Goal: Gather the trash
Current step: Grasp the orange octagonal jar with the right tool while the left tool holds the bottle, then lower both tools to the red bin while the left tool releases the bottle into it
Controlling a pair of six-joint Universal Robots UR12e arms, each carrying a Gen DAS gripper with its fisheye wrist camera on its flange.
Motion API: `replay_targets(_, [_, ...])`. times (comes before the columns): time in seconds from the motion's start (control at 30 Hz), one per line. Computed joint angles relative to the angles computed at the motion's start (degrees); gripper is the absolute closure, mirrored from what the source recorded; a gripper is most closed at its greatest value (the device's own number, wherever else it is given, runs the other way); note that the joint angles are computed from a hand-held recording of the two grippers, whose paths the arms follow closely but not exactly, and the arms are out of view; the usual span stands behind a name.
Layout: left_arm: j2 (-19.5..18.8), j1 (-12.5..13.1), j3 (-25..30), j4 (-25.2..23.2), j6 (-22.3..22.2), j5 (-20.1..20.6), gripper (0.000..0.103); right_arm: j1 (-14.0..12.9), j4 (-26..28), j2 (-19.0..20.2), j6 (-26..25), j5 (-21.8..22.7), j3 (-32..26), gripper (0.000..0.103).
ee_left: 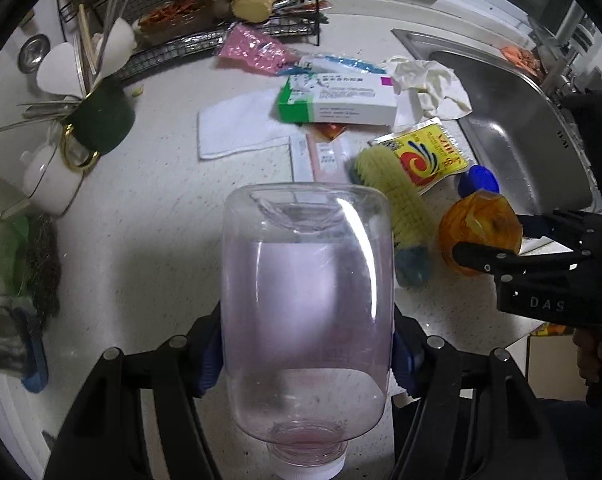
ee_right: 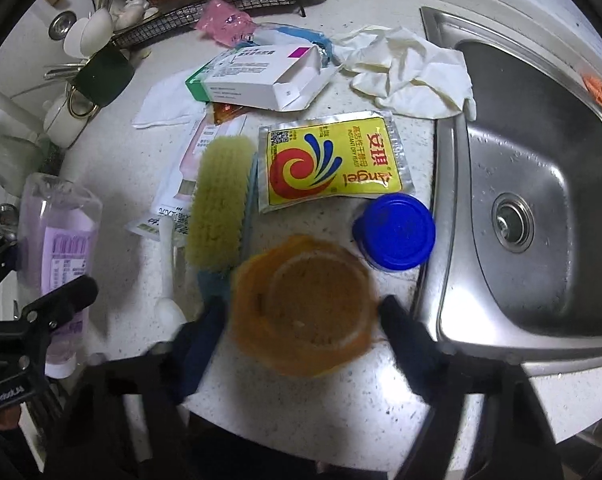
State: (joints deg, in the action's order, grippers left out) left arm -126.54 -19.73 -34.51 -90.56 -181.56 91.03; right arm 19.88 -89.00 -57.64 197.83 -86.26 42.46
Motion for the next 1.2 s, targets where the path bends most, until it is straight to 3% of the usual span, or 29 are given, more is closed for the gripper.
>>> replay_targets(0.37, [1.5,-2.9,-0.2,2.1,-5.9,3.9,0.038,-1.1,-6.9,-4.0,-6.5,4.2,5.0,0.044])
replay_targets(0.53, [2.2,-4.8,0.1,5.3,-7.0,5.0,0.038,-1.6,-10.3,-7.6,-7.4,3.0,8.2,0.044])
replay_targets(0.83, [6.2,-10.3,-4.9,12.1,-9.0,8.4,0.038,-3.1,-20.5,-19.4,-7.0,0.5,22.4,0.044])
replay_targets(1.03, [9.6,-14.4,-10.5,15.2,-11.4,10.6,0.038,-3.5,-23.7,-26.4,-8.2,-0.3,31.3,0.044])
replay_targets(1.2, [11.2,-16.6,-13.3,15.1,-12.4,9.2,0.038,-3.8,-24.8,-31.2,-8.1,-0.8,37.1,0.044])
